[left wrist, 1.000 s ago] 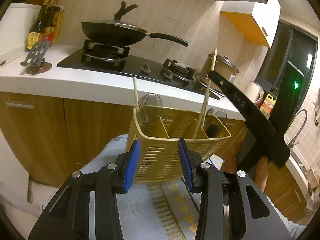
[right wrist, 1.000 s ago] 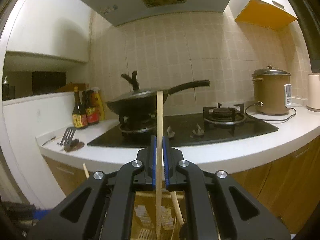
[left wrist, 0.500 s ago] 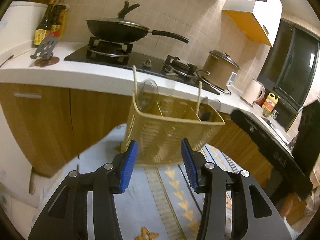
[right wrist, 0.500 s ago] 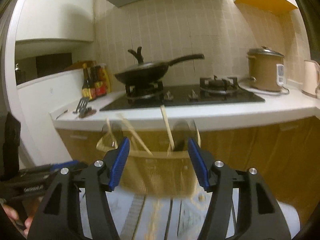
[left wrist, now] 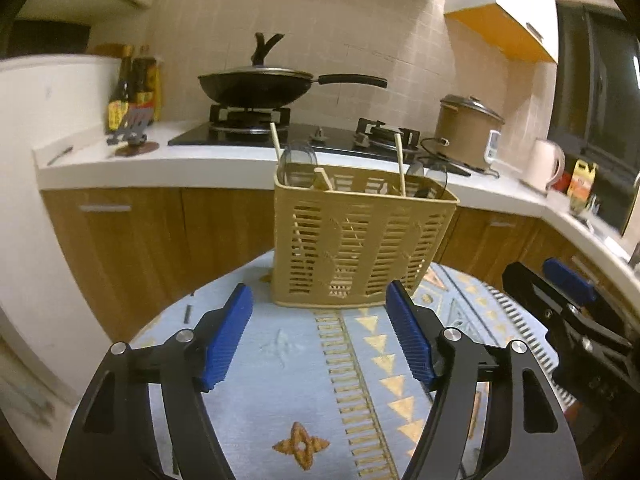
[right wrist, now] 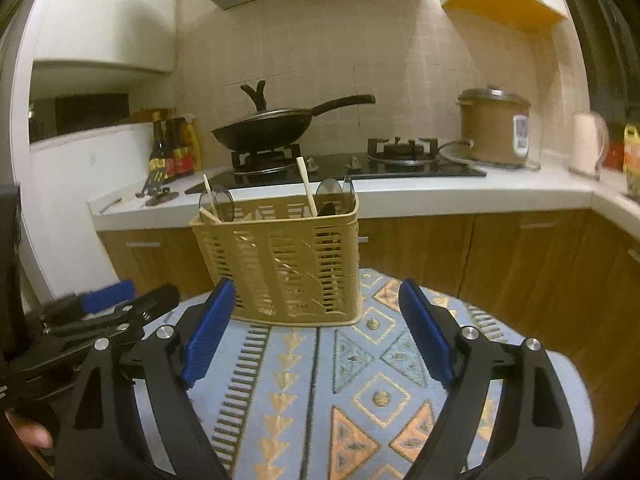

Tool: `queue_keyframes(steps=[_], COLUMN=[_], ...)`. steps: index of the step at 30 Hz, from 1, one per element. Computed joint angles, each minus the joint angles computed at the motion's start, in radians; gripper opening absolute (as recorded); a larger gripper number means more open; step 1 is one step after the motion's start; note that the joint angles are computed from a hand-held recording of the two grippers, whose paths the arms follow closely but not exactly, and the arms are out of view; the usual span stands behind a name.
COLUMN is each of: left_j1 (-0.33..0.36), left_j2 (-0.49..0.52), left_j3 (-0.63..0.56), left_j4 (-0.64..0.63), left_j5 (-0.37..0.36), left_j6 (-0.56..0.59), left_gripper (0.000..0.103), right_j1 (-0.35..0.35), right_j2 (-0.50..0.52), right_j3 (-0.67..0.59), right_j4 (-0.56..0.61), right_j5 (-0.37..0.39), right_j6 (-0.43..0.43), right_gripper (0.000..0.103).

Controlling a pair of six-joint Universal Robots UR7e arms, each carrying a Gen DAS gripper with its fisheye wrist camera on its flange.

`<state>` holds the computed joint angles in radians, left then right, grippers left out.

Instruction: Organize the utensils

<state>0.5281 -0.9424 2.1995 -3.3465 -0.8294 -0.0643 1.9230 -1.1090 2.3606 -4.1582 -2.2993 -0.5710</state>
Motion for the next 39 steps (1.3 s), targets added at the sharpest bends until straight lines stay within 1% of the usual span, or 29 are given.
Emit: queue_keyframes(steps=[1,2,5,9,12,15,18,20,23,25,27,32,39], left_j1=[-0.005,-0.013,-0.024,-0.024,-0.029,-0.031,-0.034,-0.038,-0.044,-0.043,-0.046,-0.056,-0.057], left_j2=[0.008,0.019,0.035,0.035,0.036,0.034,0.049,0.073,0.095,0.093,0.091,0.102,0.095], left_j3=[0.002,0.007,0.015,0.019,0.022,0.026,0.028,0.025,0.024,0.023,0.027,0.029,0.034], left_j4=[-0.016,-0.044,-0.073,-0.060,-0.068,-0.075,-0.108,-0.138,-0.167,-0.157,-0.158,-0.182,-0.172], left_j5=[0.014,0.034,0.073,0.094,0.110,0.111,0.124,0.161,0.193,0.192,0.189,0.193,0.181], left_j6=[0.008,0.021,0.029,0.007,0.001,-0.008,0.007,0.035,0.066,0.060,0.060,0.079,0.070], left_gripper=[0.072,0.074,0.077,0.078,0.078,0.079,0.080,0.080,0.081,0.084,0.084,0.084,0.086], right_j1=[0.005,0.005,-0.005,-0.014,-0.022,-0.026,-0.039,-0.049,-0.047,-0.041,-0.038,-0.035,-0.029], right_j2=[0.018,0.027,0.025,0.025,0.006,0.005,-0.013,-0.034,-0.035,-0.027,-0.025,-0.024,-0.017], right_j3=[-0.006,-0.006,0.002,-0.001,0.006,0.008,0.022,0.034,0.036,0.034,0.035,0.035,0.034], right_j4=[-0.027,-0.039,-0.014,-0.014,-0.012,-0.035,-0.017,0.018,0.015,-0.005,-0.018,-0.029,-0.038], right_j5=[-0.014,-0.022,-0.024,-0.050,-0.051,-0.069,-0.053,-0.024,-0.017,-0.022,-0.019,-0.017,-0.020], right_j6=[-0.025,-0.030,0.015,0.026,0.044,0.030,0.054,0.081,0.073,0.056,0.048,0.040,0.027], right_gripper=[0.083,0.084,0.085,0.086,0.086,0.086,0.087,0.087,0.087,0.089,0.091,0.091,0.091])
